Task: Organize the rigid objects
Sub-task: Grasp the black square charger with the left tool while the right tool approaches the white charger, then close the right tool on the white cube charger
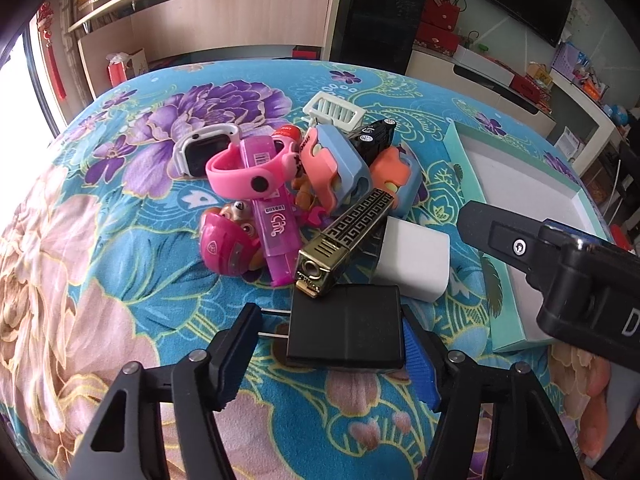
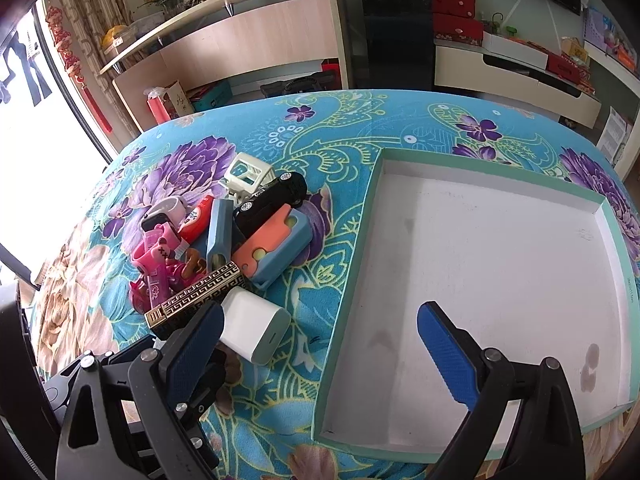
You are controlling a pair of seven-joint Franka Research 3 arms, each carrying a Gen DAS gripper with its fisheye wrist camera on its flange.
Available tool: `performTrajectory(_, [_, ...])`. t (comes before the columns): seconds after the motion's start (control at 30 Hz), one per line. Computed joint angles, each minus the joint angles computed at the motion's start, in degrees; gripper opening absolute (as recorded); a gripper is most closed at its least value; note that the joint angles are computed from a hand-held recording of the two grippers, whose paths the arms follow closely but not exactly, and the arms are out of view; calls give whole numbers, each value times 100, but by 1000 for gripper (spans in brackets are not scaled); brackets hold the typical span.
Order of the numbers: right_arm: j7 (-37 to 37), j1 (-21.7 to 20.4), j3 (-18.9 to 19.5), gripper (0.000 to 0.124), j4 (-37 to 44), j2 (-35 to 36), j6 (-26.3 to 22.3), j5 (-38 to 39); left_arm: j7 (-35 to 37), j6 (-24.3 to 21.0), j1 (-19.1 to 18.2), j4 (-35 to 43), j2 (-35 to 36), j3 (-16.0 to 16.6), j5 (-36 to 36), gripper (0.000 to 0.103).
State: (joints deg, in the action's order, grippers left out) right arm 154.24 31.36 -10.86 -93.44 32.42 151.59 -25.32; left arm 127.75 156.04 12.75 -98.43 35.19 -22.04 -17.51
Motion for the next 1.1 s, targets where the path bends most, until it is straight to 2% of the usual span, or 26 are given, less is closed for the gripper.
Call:
performTrajectory(0.2, [-241, -10, 63, 97, 184, 127, -71, 50, 179, -46, 144, -37, -19, -117, -164, 70])
performTrajectory(0.4, [-449, 10, 71, 97, 351, 252, -144, 130, -144, 16, 82, 2, -90, 118, -162, 70])
performTrajectory(0.57, [-549, 33, 65, 97, 396, 290, -75, 157, -413, 152, 174, 30, -147, 178, -211, 70])
performTrajectory(0.6, [-614, 21, 90, 97, 431, 314, -87, 190, -537, 234, 109, 14, -174, 278, -124, 70])
performTrajectory(0.67, [-733, -81, 198, 97, 386, 321, 156, 375, -716, 444, 88, -33, -203, 354, -21, 70])
performTrajectory(0.73, [-871, 3, 143, 97, 526, 401, -4, 387, -763, 424, 201, 16, -172, 279, -8, 70])
performTrajectory(0.83, [-1034, 82, 109, 97, 750, 532, -275, 334, -1013, 445, 210, 94, -121, 336, 73, 70])
performTrajectory(1.03, [-1336, 113, 144, 87, 997, 704, -404, 368, -1481, 547, 242, 156, -54, 401, 258, 70])
performTrajectory(1.1, [-1461, 58, 215, 76, 1046, 752, -383, 478, -1574, 530, 257, 190, -22, 398, 330, 70])
